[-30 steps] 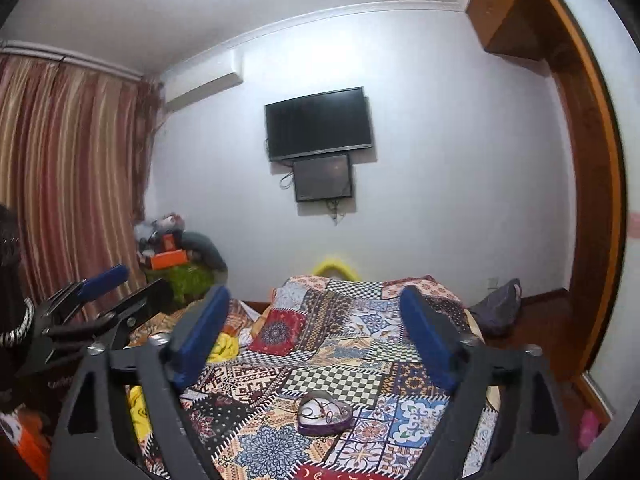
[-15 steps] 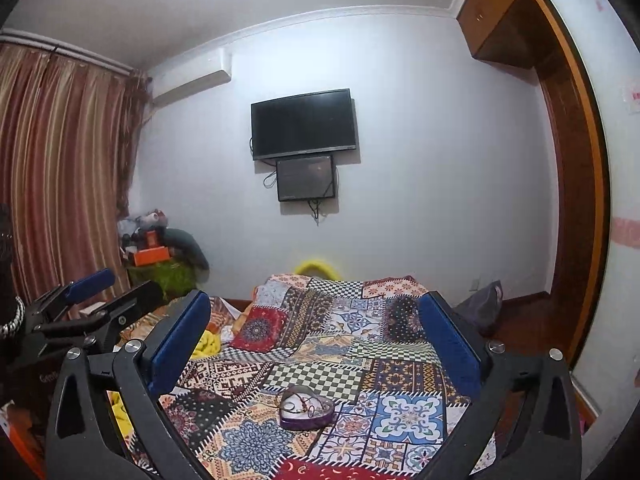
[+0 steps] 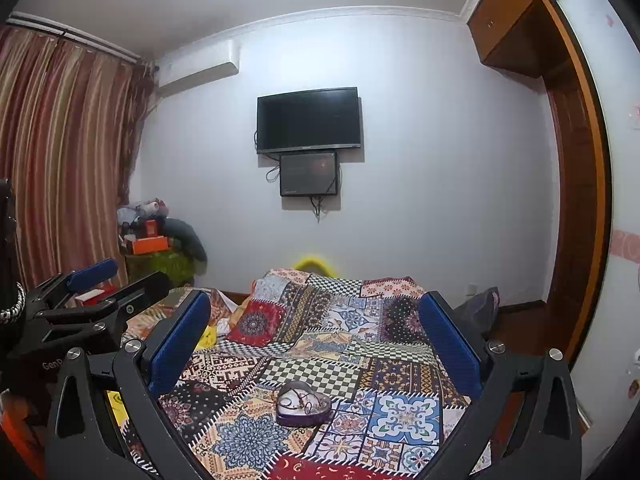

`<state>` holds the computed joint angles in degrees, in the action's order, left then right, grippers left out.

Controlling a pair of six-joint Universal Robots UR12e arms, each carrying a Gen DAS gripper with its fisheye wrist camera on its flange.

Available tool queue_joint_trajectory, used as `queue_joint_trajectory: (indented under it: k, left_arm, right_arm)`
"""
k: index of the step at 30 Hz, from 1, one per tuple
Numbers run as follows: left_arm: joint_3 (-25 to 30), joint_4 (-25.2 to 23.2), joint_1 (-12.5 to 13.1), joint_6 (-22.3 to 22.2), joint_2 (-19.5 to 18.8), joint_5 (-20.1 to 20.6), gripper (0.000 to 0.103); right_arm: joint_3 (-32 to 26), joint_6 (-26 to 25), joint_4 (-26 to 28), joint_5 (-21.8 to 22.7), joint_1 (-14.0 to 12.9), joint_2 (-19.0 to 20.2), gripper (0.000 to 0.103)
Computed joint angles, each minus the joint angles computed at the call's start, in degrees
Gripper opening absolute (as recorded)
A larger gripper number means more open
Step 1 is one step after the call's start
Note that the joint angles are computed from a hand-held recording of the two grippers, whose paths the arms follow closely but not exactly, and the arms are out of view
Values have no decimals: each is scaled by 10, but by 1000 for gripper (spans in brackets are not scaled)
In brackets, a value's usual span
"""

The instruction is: Organize jewelry

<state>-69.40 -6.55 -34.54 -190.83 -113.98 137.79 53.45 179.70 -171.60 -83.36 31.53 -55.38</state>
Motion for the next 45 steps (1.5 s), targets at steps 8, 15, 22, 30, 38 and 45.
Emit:
queue_joint_trajectory:
  k: [8, 15, 22, 30, 38, 45]
  left_arm:
    - [0, -6, 0, -2, 0, 1, 98]
    - [1, -6, 0, -4, -1, -3, 98]
    - [3, -6, -1, 4, -4, -4, 98]
    - [3, -6, 0, 4, -4, -14, 98]
    - [-1, -3, 0, 5, -2, -17, 98]
    - [0, -4, 0, 9, -2, -20, 98]
  right_arm:
    - [2, 6, 10, 1, -2, -3, 103]
    - [3, 6, 11, 0, -2, -4, 103]
    - [3, 6, 15, 2, -3, -6, 103]
    - [1, 6, 18, 2, -3, -6, 103]
    - [3, 6, 16, 0, -3, -7, 103]
    - [3, 6, 16, 0, -3, -7, 103]
